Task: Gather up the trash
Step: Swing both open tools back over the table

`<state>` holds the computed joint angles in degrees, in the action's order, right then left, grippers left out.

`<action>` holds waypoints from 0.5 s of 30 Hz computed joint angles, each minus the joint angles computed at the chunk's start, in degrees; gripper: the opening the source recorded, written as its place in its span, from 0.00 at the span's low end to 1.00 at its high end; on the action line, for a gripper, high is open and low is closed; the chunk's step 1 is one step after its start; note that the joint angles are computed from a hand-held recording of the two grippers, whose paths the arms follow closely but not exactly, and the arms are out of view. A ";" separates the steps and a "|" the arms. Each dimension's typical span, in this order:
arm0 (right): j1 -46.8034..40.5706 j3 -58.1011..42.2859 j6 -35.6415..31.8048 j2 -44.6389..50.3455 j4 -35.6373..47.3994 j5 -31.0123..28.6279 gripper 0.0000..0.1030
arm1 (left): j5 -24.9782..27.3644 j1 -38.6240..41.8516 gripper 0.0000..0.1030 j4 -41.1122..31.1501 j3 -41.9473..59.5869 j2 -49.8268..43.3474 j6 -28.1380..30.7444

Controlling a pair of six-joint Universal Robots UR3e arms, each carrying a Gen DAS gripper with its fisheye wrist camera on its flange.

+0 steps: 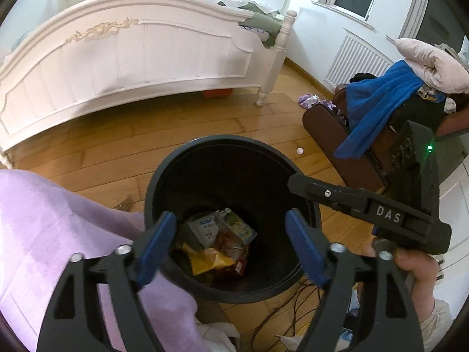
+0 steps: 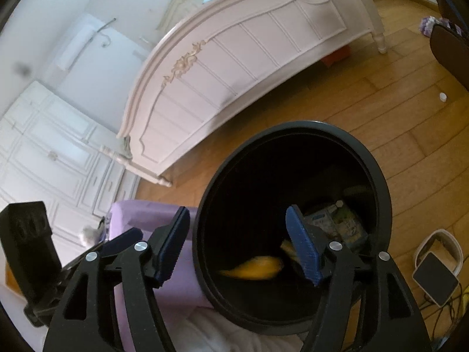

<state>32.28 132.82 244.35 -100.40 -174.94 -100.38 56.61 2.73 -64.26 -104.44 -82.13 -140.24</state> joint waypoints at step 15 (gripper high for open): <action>8.68 -18.72 -1.22 9.36 10.24 -4.84 0.73 | -9.82 22.02 0.91 -18.70 -1.51 12.80 14.26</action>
